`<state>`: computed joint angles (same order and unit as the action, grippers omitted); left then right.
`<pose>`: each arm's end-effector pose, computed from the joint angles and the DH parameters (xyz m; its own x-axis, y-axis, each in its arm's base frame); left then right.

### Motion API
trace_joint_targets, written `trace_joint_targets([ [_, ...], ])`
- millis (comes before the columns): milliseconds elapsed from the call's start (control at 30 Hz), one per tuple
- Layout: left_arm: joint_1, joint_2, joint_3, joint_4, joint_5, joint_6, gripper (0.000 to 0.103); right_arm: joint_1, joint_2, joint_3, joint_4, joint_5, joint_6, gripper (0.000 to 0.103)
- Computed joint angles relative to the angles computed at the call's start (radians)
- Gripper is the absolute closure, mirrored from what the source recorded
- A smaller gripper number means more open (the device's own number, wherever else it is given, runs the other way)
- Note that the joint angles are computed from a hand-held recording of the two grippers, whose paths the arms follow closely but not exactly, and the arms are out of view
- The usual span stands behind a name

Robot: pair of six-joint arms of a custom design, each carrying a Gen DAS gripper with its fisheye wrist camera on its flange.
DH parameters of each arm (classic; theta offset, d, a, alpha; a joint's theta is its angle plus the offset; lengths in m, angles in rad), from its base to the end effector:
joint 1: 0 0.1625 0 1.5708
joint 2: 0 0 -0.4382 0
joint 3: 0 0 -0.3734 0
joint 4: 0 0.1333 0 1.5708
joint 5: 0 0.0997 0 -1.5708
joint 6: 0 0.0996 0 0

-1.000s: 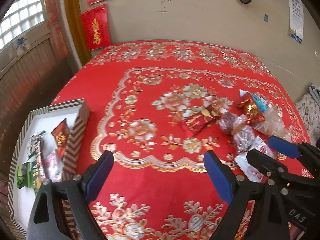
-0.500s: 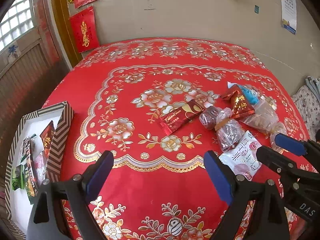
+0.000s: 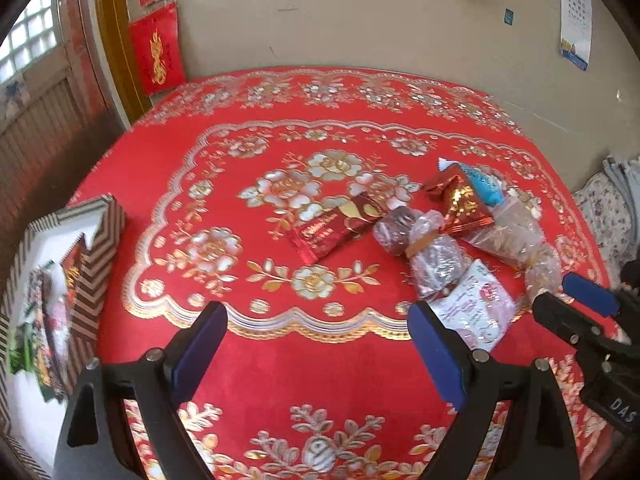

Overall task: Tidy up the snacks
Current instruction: 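Grasp the red chocolate bar with the left tool while the right tool grasps a sweets bag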

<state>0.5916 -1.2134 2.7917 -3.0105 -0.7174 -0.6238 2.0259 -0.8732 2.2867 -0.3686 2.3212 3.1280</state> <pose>-0.0832 -0.3069 0.1210 -0.7077 0.1674 -0.6864 0.5036 0.8010 -0.3238 0.1863 -0.2320 0.0165 -0.8022 -0.0246 0.5966 -0.3911 0.7766 -0.4939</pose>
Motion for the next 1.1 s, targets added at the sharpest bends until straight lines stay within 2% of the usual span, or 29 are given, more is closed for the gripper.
trace_joint_targets([
  [233, 0.002, 0.04, -0.032, -0.004, -0.024, -0.002, 0.01, -0.036, -0.025, 0.036, -0.019, -0.009, -0.009, 0.045],
  [500, 0.115, -0.015, -0.12, 0.062, -0.023, 0.053, 0.01, -0.046, -0.014, 0.034, -0.022, -0.047, -0.038, 0.045],
  [600, 0.17, -0.028, -0.162, 0.077, -0.056, 0.074, 0.01, -0.056, -0.006, 0.019, -0.017, -0.082, -0.058, 0.045],
  [867, 0.229, 0.044, -0.221, 0.059, -0.048, 0.122, 0.01, -0.039, 0.045, -0.057, 0.04, -0.084, -0.082, 0.045],
  [1100, 0.289, 0.089, -0.273, 0.033, -0.068, 0.299, 0.01, -0.074, 0.043, -0.049, 0.031, -0.096, -0.084, 0.045],
])
